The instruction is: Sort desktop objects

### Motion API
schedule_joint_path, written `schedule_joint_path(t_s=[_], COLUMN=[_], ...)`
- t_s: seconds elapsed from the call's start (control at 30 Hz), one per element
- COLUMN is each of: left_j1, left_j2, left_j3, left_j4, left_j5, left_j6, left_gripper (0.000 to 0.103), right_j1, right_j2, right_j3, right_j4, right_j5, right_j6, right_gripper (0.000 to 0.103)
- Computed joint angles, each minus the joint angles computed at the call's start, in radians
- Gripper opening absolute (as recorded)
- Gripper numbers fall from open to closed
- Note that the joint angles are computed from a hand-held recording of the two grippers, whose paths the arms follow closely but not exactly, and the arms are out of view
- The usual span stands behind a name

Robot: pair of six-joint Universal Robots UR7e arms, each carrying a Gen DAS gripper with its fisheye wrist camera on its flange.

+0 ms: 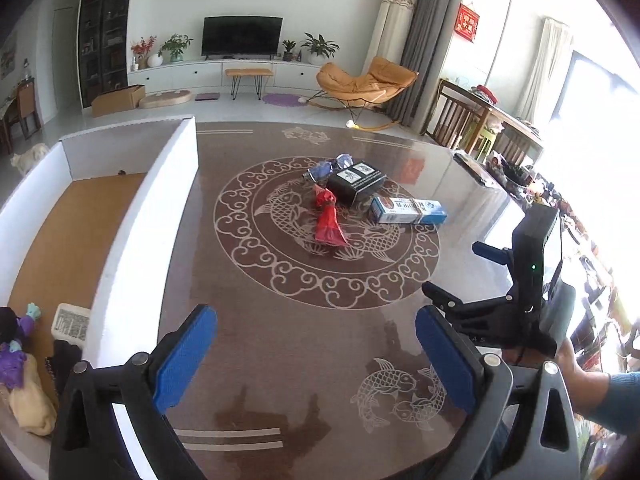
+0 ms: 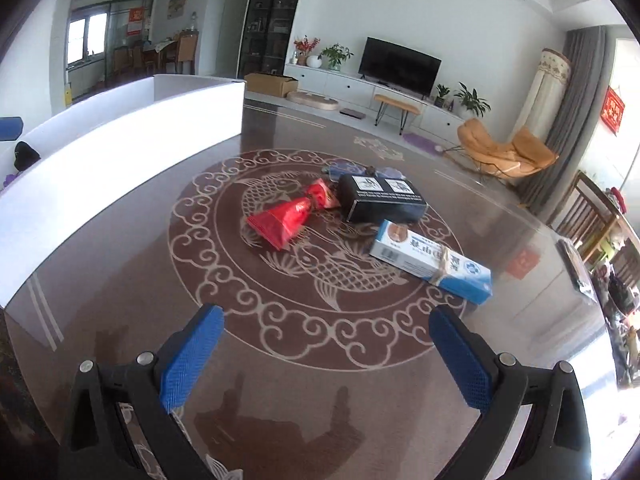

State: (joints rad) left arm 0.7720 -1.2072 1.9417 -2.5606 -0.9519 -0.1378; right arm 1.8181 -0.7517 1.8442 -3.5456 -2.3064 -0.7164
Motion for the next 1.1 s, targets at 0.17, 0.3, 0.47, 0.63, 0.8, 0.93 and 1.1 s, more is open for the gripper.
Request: schedule_joint_path(t_s=[0.17, 0.3, 0.47, 0.63, 0.8, 0.93, 1.1], left_j1=[0.04, 0.073, 0.063, 0.067, 0.081, 0.104, 0.111], left_j2=[0.184, 0.258, 0.315, 0.319, 0.361, 0.413, 0.433], left_j3=[-0.049, -0.081, -0.073, -0.09, -0.15, -0.237, -0.275], left_j4=[-0.01, -0.048, -0.141, -0.122, -0.112, -0.096, -0.082], left_j5=[0.023, 0.042, 0.138, 0.143, 0.162, 0.167, 0.172], left_j6=[-0.03, -0.059, 0.04, 0.044, 0.03, 0.048, 0.048], left_gripper=[0.101, 0.101, 0.101, 0.103, 0.103, 0.103, 0.103], right_j1=[-0.08, -0.101, -0.102, -0.116, -0.125, -0.125, -0.123], right_j2=[-0.094, -0.118, -0.083, -0.084, -0.094, -0.06, -0.034], right_j3=[0.053, 0.063, 0.024, 0.023, 0.025, -0.042, -0.087], right_j4=[0.081, 0.14, 0.166, 0.177, 0.196, 0.222, 0.226], right_j5=[-0.071, -0.066, -0.085, -0.058, -0.04, -0.067, -0.08], right_j6=[0.143, 0.27, 0.295, 0.338, 0.371, 0.41, 0.422], right_gripper=[0.103, 0.102, 0.103, 0.103, 0.103, 0.103, 0.103])
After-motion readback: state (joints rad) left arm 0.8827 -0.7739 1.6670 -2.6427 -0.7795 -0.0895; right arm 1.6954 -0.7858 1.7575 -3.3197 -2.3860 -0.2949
